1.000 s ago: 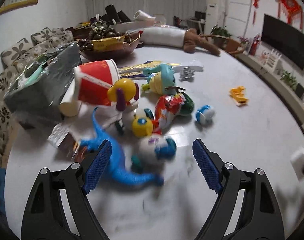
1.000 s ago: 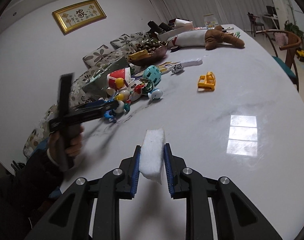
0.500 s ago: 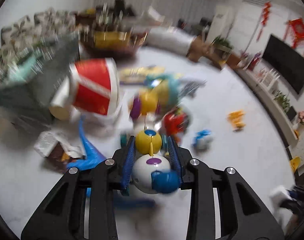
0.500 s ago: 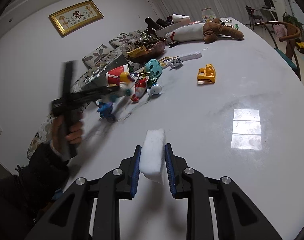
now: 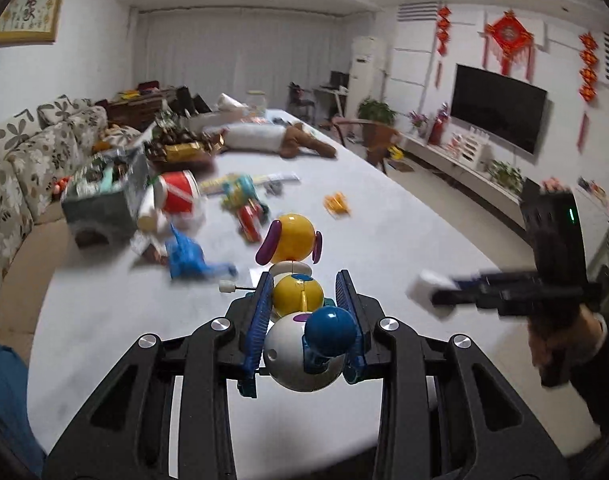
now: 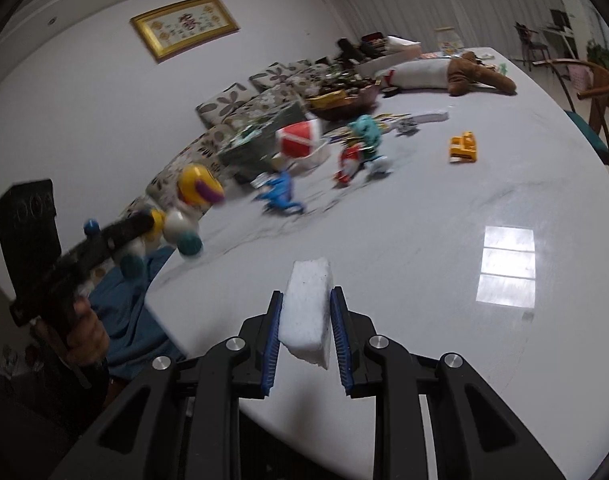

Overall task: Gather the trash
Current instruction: 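Lower both tools below the table edge and release into the bin, then grasp the red-green tin rooster with the right tool while the left tool grasps the blue dinosaur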

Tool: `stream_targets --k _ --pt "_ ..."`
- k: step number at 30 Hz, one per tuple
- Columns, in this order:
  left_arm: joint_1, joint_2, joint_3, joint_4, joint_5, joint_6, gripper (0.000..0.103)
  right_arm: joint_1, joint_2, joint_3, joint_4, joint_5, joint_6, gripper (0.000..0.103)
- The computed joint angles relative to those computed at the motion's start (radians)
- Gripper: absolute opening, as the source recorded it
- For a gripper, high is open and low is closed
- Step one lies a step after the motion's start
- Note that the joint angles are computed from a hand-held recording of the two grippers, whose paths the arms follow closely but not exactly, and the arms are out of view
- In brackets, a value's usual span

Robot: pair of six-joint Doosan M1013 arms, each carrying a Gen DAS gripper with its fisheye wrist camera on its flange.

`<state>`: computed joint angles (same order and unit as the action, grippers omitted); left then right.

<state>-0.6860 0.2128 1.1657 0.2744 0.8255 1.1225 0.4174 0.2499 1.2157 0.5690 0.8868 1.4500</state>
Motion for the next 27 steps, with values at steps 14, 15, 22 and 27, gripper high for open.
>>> stream_targets --k 14,15,22,27 --pt "-0.055 -0.094 0.268 -0.253 0.189 0.109 0.051 0.077 -0.111 0.224 0.001 0.154 0.071 0.055" --pt "-0.056 -0.081 0.280 -0.244 0.200 0.111 0.070 0.087 -0.107 0.244 -0.028 0.141 0.093 0.058" --pt "-0.016 -0.094 0.311 -0.267 0.159 0.110 0.071 0.091 -0.102 0.213 -0.018 0.140 0.000 0.060" --pt "0.012 -0.134 0.262 -0.126 -0.003 0.013 0.086 0.067 -0.003 -0.013 -0.098 0.104 -0.030 0.066"
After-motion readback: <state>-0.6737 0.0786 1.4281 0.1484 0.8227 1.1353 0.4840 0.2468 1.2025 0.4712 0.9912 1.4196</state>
